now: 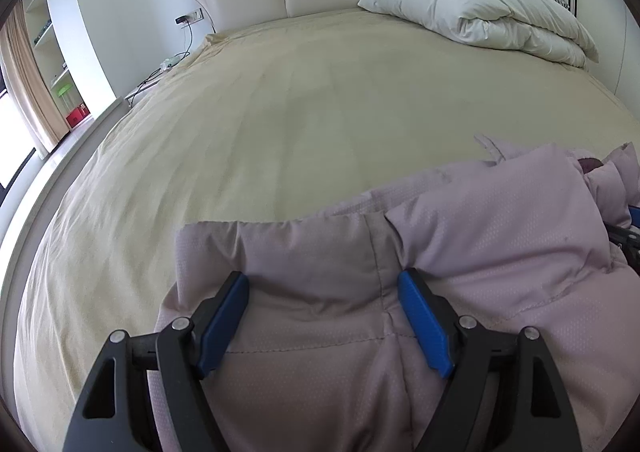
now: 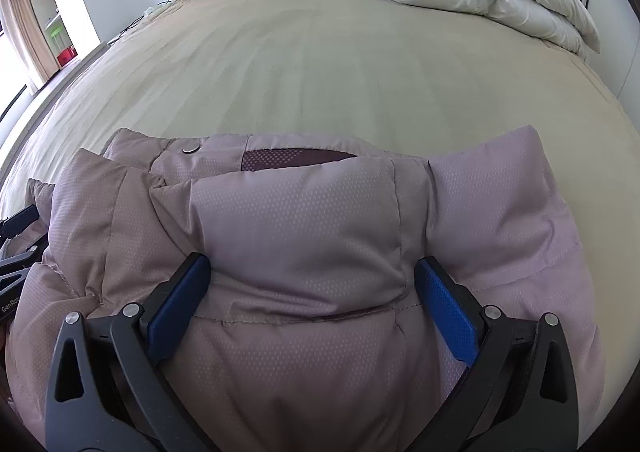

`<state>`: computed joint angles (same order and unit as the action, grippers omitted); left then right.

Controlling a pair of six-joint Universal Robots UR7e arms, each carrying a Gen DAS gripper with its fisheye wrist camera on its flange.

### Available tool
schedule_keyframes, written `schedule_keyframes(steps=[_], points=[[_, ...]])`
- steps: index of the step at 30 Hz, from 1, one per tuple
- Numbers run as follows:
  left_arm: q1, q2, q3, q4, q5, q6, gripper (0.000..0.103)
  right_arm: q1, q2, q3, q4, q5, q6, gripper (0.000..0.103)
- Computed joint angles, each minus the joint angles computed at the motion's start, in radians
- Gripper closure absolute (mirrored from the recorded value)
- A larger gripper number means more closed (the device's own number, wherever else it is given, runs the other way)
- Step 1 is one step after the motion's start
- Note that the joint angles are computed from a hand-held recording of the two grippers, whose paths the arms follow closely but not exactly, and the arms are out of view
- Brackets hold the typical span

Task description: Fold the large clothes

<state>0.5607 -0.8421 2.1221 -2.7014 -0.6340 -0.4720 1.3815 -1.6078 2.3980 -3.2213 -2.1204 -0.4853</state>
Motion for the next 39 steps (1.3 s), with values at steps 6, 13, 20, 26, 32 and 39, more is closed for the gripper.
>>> schedule_keyframes(steps=[6, 13, 20, 26, 32, 39], points=[[0.008, -0.014, -0.003, 0.011, -0.019, -0.008, 0.021, 0.042, 0.064, -0.028, -0.024, -0.069, 0.006, 0.0], [-0.079, -0.165, 0.074, 0.142, -0.042, -0.163, 0.022, 0.134, -0.139, 0.018, 0.124, 0.044, 0.104, 0.001], [-0.073, -0.157, 0.113, 0.094, -0.05, -0.177, 0.018, 0.21, 0.086, 0.015, 0.032, -0.118, 0.014, 0.0], [-0.044, -0.081, 0.092, 0.03, -0.013, -0.164, 0.013, 0.141, 0.116, -0.007, 0.029, -0.059, -0.004, 0.0], [-0.039, -0.056, 0.088, 0.005, -0.004, -0.157, 0.013, 0.101, 0.14, -0.004, -0.031, -0.023, -0.046, 0.0], [-0.041, -0.107, 0.089, 0.063, -0.057, -0.182, 0.014, 0.12, 0.12, 0.006, -0.012, -0.046, -0.032, 0.0]])
